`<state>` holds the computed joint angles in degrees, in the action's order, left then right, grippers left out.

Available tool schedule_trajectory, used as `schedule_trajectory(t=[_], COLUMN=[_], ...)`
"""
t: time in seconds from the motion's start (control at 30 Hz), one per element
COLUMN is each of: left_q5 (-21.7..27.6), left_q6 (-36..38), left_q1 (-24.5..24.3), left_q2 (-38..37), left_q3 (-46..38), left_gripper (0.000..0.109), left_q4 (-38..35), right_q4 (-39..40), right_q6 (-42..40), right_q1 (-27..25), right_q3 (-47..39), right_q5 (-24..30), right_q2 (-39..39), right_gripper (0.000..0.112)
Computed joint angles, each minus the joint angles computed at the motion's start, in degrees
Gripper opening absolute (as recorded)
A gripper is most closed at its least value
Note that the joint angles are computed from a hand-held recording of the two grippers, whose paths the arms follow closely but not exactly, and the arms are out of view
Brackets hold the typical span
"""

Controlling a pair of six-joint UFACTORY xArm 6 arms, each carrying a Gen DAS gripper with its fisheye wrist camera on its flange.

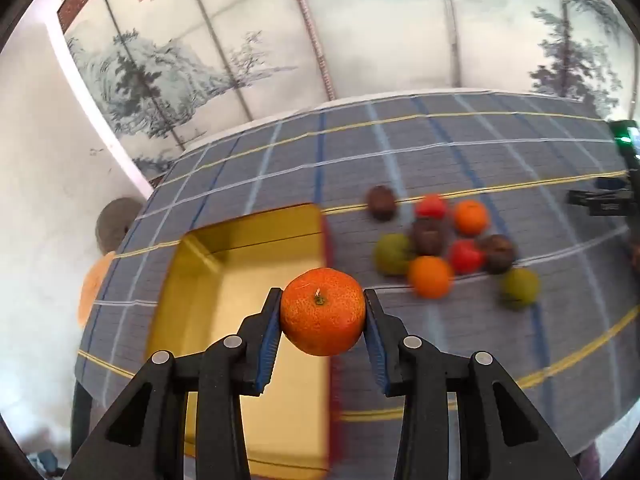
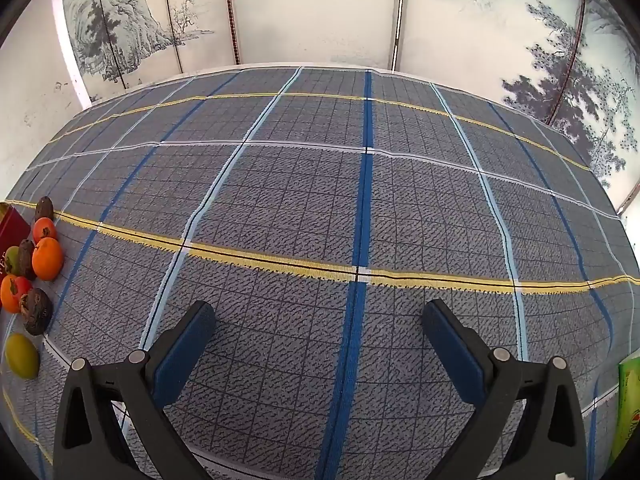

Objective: Organize fruits
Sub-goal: 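Carry the mandarin in the left gripper over the tin and release it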

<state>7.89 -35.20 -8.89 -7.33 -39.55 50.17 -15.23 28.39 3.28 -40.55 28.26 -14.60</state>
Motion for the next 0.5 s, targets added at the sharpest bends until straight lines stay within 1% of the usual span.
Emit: schedule_trajectory(t=[0.07, 0.17, 0.23, 0.27, 0.3, 0.37, 0.4, 0.5], left_q5=[0.4, 0.8, 1.8, 2.6, 3.2, 4.2, 2.6, 3.1], left_q6=[3.1, 11.3, 13.9, 17.4, 19.1, 17.2, 18.2, 18.3], left_q1=[1.8, 3.8, 4.7, 4.8, 5.0, 5.6, 6.7, 7.4], left_q2=[2.6, 6.8, 9.4, 10.7, 11.9, 14.2, 16.1, 19.2], left_q3=[-2.2, -5.5, -8.2, -9.4, -10.6, -13.0, -13.8, -16.9], left_gripper=[0.040, 0.040, 0.040, 0.040, 0.040, 0.040, 0.040, 0.040], left_q4=[-2.5, -11.0, -13.5, -16.9, -18.5, -15.7, -15.6, -15.3], right_q4=[0.0, -0.1, -0.1, -0.1, -0.1, -0.2, -0.2, -0.3], right_q6=[0.0, 0.1, 0.1, 0.2, 0.2, 0.2, 0.2, 0.4], right_q1=[0.0, 0.0, 0.0, 0.0, 0.0, 0.0, 0.0, 0.1], right_q3=[0.0, 0.0, 0.0, 0.0, 0.0, 0.0, 0.0, 0.0], right_q5=[0.0, 0.0, 0.0, 0.0, 0.0, 0.0, 0.0, 0.1], right_q2=[0.0, 0.0, 0.0, 0.0, 0.0, 0.0, 0.0, 0.0], right_gripper=[0.103, 0.103, 0.103, 0.103, 0.103, 0.103, 0.103, 0.103])
